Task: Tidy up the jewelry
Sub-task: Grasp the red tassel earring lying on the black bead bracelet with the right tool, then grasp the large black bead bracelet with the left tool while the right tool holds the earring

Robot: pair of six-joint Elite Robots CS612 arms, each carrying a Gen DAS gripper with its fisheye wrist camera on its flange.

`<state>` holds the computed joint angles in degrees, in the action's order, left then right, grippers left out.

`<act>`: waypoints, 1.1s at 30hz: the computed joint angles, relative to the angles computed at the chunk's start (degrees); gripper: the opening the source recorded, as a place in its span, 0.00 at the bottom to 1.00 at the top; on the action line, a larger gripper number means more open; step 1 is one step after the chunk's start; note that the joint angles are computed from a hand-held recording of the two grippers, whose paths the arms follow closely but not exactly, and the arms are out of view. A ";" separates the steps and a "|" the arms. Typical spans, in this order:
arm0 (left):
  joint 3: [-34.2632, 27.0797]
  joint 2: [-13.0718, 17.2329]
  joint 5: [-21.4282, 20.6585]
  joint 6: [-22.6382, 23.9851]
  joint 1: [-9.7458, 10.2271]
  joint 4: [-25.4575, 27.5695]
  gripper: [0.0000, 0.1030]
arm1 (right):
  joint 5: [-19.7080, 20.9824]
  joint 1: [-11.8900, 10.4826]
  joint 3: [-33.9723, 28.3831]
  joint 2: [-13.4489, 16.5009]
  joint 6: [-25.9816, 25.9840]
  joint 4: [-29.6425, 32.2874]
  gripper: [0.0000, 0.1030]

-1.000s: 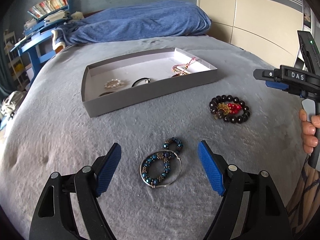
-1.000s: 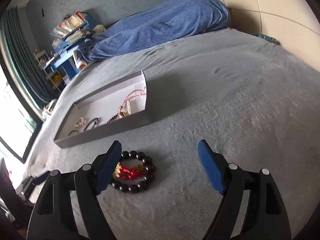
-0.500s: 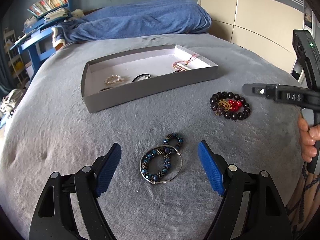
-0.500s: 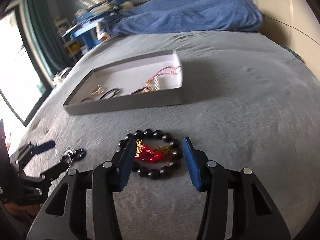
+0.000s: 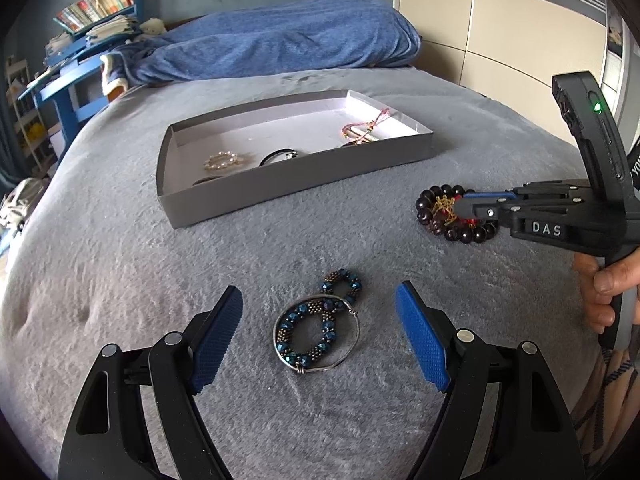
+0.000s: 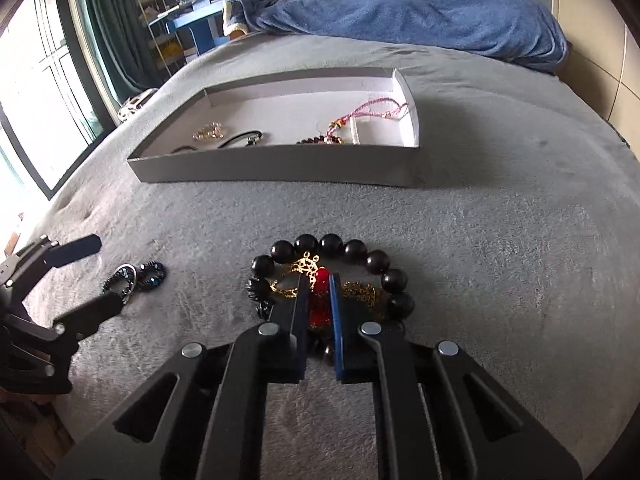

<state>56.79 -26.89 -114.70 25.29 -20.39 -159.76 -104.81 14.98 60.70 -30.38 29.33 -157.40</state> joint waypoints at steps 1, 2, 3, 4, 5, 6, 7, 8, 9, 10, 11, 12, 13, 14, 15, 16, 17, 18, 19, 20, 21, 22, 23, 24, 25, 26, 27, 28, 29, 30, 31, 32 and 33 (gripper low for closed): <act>0.10 -0.04 0.03 0.18 -0.05 -0.07 0.77 | 0.06 -0.01 0.41 -0.21 0.33 -0.86 0.09; 0.17 -0.07 0.01 0.21 -0.09 -0.21 0.77 | 0.13 -0.04 1.09 -0.51 1.04 -2.63 0.09; 0.21 -0.09 -0.08 0.17 -0.10 -0.32 0.77 | 0.09 -0.05 1.66 -0.76 1.77 -4.36 0.09; 0.39 -0.17 -0.31 -0.01 -0.09 -0.53 0.77 | -0.03 -0.09 2.43 -1.10 2.57 -6.44 0.09; 0.36 -0.17 -0.54 -0.14 -0.06 -0.51 0.77 | -0.13 -0.15 3.15 -1.43 3.18 -8.09 0.09; 0.33 -0.18 -0.77 -0.20 -0.05 -0.48 0.77 | -0.33 -0.17 3.96 -1.78 3.89 -10.02 0.09; 0.32 -0.23 -1.10 -0.14 -0.10 -0.32 0.77 | -0.75 -0.17 4.89 -2.20 4.82 -12.30 0.09; 0.28 -0.24 -1.33 -0.08 -0.15 -0.22 0.77 | -1.06 -0.18 5.27 -2.38 5.36 -13.34 0.09; 0.26 -0.27 -1.81 -0.04 -0.21 -0.16 0.77 | -1.58 -0.20 5.95 -2.72 6.20 -14.74 0.09; 0.17 -0.26 -2.22 -0.10 -0.24 -0.03 0.77 | -1.95 -0.29 6.62 -3.04 7.11 -15.89 0.09; 0.04 -0.25 -2.69 -0.09 -0.31 0.19 0.77 | -2.26 -0.33 6.96 -3.22 7.78 -16.47 0.09; -0.11 -0.25 -2.99 0.07 -0.42 0.41 0.77 | -2.68 -0.40 7.32 -3.42 8.45 -16.95 0.09; -0.19 -0.31 -3.27 0.47 -0.60 0.60 0.77 | -3.08 -0.45 7.66 -3.59 9.00 -17.38 0.09; -0.23 -0.35 -3.40 0.73 -0.74 0.68 0.77 | -3.56 -0.49 8.02 -3.82 9.55 -17.68 0.09; -0.40 -0.33 -3.57 0.74 -0.87 0.83 0.77 | -3.98 -0.51 8.27 -3.98 9.99 -17.78 0.09; -0.94 -0.18 -4.08 0.40 -1.02 1.49 0.77 | -4.34 -0.51 8.55 -4.15 10.36 -17.88 0.09; -1.74 0.12 -4.81 -0.03 -1.16 2.33 0.77 | -4.73 -0.54 8.88 -4.34 10.79 -18.04 0.09; -2.20 0.28 -4.90 -0.21 -1.37 2.93 0.77 | -4.98 -0.55 9.14 -4.49 11.01 -18.15 0.09; -2.41 0.33 -4.64 -0.08 -1.64 3.26 0.77 | -5.43 -0.57 9.43 -4.65 11.34 -18.34 0.09; -2.59 0.40 -4.49 0.27 -1.80 3.62 0.77 | -5.65 -0.56 9.52 -4.66 11.55 -18.55 0.09; -2.89 0.49 -4.15 0.90 -2.17 4.28 0.77 | -6.01 -0.56 9.78 -4.75 11.82 -18.90 0.09; -3.04 0.53 -3.80 1.34 -2.44 4.65 0.77 | -6.60 -0.55 10.06 -4.85 12.09 -19.46 0.09; -3.18 0.58 -3.31 1.79 -2.70 5.07 0.76 | -7.08 -0.57 10.45 -4.98 12.43 -20.56 0.09; -3.35 0.64 -2.83 2.19 -2.97 5.49 0.76 | -7.42 -0.61 10.86 -5.13 12.83 -21.68 0.09; -3.75 0.77 -2.18 2.57 -3.32 6.38 0.74 | -7.88 -0.64 11.25 -5.30 13.32 -22.54 0.09; -4.12 0.90 -1.72 2.77 -3.56 7.27 0.70 | -8.27 -0.65 11.50 -5.38 13.66 -23.21 0.09; -4.70 1.11 -1.13 2.91 -3.90 8.57 0.69 | -8.56 -0.67 11.93 -5.53 14.09 -24.35 0.09; -5.18 1.30 -0.81 3.00 -4.09 9.64 0.66 | -8.86 -0.70 12.33 -5.69 14.51 -25.31 0.09; -5.67 1.46 -0.55 3.16 -4.24 10.78 0.55 | -9.18 -0.68 12.57 -5.84 14.82 -25.76 0.09; -6.72 1.80 0.15 3.42 -4.55 13.33 0.50 | -9.48 -0.66 12.76 -5.94 15.15 -26.14 0.09; -7.27 2.03 0.45 3.29 -4.69 14.39 0.46 | -9.69 -0.67 13.07 -6.08 15.46 -26.65 0.09; -7.55 2.20 0.77 2.82 -4.83 14.60 0.45 | -10.11 -0.65 13.24 -6.16 15.72 -27.03 0.09; -7.98 2.42 1.06 2.44 -4.97 14.96 0.45 | -10.58 -0.61 13.37 -6.22 15.89 -27.21 0.09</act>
<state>48.80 -24.47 -113.64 27.73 -25.36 -144.80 -115.39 14.37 74.07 -36.60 45.21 -184.61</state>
